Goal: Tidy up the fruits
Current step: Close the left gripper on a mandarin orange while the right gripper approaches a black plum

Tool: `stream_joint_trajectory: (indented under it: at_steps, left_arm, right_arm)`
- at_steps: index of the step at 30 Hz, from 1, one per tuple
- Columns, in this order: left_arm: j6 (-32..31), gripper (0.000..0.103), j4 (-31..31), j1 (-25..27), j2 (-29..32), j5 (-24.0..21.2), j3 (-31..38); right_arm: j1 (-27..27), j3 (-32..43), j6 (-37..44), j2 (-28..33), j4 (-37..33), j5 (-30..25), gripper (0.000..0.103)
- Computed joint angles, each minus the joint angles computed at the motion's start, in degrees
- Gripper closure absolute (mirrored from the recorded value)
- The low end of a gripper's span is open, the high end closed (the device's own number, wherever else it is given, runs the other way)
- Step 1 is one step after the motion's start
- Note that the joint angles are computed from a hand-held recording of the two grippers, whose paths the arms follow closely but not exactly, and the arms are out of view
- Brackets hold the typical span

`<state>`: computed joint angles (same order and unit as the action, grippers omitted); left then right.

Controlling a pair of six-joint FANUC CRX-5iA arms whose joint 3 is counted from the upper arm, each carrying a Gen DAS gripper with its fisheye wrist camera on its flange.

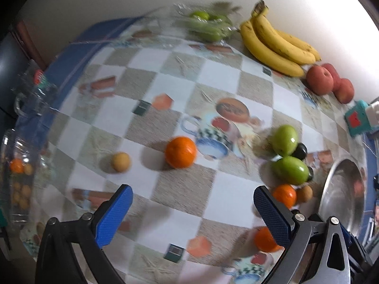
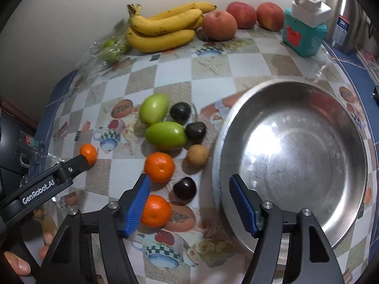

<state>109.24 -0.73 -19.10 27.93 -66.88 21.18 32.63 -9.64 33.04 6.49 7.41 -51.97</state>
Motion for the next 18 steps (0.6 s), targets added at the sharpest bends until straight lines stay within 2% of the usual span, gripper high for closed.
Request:
stream_joint_trajectory:
  at_steps: [2,6,15,18]
  left_arm:
    - [-0.72,0.000,0.53,-0.56,0.15,-0.25,0.00]
    - [-2.50,0.000,3.04,-1.37,-0.23,0.06,-1.47]
    - [-6.18,0.002,8.44,-2.55,-1.41,1.99,-5.12]
    - [-7.54,0.009,8.16,-3.54,-1.42,1.41,-4.82]
  right_arm:
    - [-0.01,0.01,-0.54,-0.19,0.29,-0.91,0.041]
    - [0.11,-0.16,-2.36,-0.80,1.79,-3.73,0.041]
    - [-1.01,-2.95,-7.39,-4.20,3.37,-6.02,0.041]
    - [-1.31,-3.58,-7.68,-5.15,3.12,-5.74,0.041]
